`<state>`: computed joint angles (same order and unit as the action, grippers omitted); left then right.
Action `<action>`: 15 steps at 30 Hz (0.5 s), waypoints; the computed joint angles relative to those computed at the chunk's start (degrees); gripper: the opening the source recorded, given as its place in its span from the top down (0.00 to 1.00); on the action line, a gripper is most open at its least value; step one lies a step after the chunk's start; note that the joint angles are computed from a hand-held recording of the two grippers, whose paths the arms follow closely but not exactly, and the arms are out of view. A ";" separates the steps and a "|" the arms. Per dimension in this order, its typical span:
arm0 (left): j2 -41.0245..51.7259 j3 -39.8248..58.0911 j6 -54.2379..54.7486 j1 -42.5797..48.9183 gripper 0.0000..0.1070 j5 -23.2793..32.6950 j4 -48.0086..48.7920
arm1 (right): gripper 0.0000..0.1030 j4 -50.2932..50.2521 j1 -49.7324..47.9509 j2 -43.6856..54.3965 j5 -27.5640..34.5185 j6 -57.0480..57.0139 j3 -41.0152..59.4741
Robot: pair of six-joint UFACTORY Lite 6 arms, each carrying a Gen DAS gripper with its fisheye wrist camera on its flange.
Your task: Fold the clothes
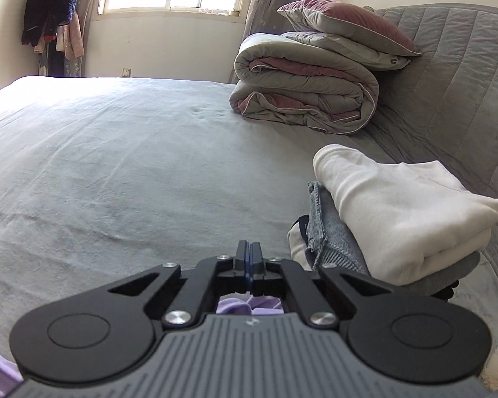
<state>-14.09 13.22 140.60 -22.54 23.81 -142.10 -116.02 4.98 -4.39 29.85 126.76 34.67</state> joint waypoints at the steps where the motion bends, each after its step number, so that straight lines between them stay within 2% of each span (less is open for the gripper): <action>1: 0.29 0.16 -0.79 0.56 0.72 0.30 0.84 | 1.00 0.20 -0.17 1.40 0.06 0.00 1.26; 7: 1.61 1.33 -7.90 4.42 0.73 2.06 8.31 | 1.00 -1.83 -0.82 4.45 -3.58 5.70 2.02; 8: 1.56 1.39 -9.04 4.94 0.73 2.33 9.57 | 0.96 -2.66 -0.88 3.87 -4.80 7.61 1.10; 9: 1.51 1.45 -10.15 5.46 0.73 2.62 10.81 | 0.87 -3.45 -0.91 3.24 -6.01 9.47 0.16; 15: 0.43 1.38 -14.42 7.23 0.73 3.51 15.28 | 0.87 -6.81 0.59 -3.88 -15.54 19.10 -6.41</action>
